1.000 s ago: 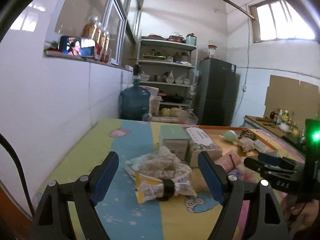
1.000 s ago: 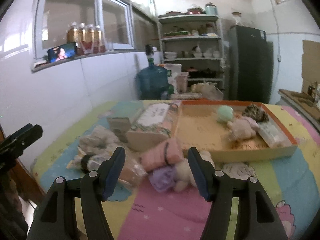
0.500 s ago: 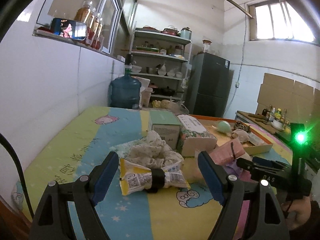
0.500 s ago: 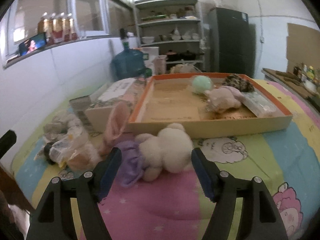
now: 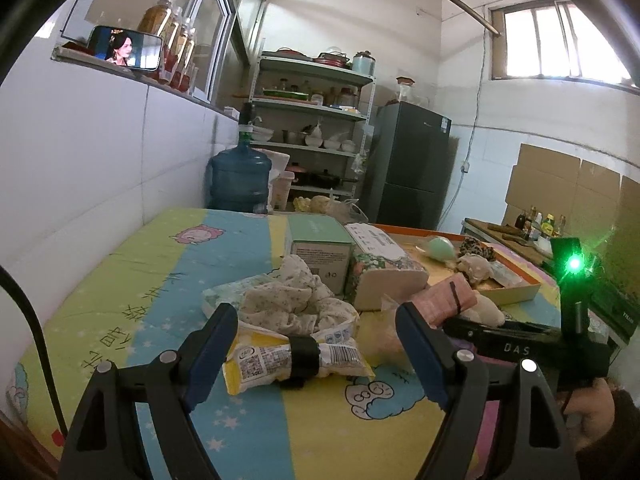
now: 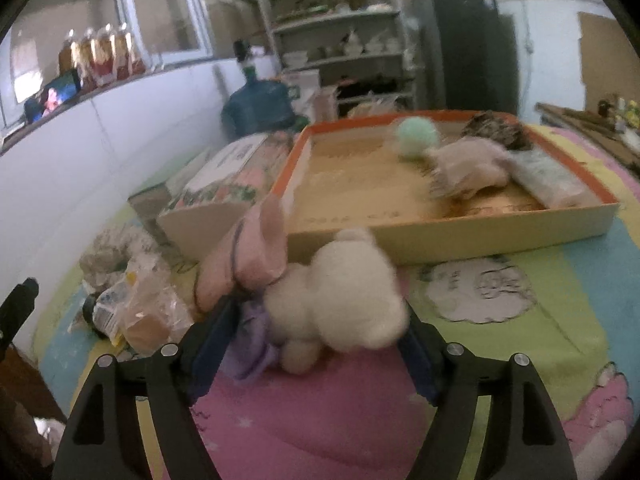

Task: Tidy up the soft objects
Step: 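Grasp the white teddy bear with the right tool while the left tool grasps the clear bag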

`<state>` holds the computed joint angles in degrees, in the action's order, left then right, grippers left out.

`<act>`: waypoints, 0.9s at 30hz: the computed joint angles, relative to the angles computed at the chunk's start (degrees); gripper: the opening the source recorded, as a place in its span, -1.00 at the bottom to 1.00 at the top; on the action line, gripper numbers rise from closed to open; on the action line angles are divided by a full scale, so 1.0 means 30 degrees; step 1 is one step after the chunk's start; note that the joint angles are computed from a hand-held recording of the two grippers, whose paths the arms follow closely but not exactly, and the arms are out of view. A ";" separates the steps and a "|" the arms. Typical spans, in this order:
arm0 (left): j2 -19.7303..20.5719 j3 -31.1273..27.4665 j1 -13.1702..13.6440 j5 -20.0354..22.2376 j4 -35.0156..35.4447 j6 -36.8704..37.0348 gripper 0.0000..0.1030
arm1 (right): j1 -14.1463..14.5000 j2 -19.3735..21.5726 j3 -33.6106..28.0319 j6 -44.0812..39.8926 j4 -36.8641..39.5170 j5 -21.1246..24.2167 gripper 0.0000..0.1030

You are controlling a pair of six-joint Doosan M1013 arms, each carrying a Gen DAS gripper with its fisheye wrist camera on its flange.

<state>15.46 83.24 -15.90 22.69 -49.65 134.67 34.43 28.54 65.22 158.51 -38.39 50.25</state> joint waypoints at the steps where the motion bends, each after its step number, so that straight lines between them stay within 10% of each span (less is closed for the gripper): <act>1: 0.0004 -0.0004 -0.0022 -0.0011 0.0021 -0.0001 0.59 | 0.0074 -0.0023 0.0031 0.0173 -0.0472 -0.0075 0.41; 16: 0.0692 -0.0977 -0.0687 0.2146 -0.0808 0.2111 0.59 | 0.0538 -0.1681 0.2297 0.3603 -0.2917 -0.1134 0.16; 27: 0.1985 -0.2736 -0.1556 0.3237 0.4439 -0.1882 0.58 | 0.0689 -0.2381 0.3259 0.5409 -0.4100 -0.1078 0.17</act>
<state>21.42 75.03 -20.57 32.40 -36.33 129.03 36.50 21.39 74.99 174.74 -50.69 47.02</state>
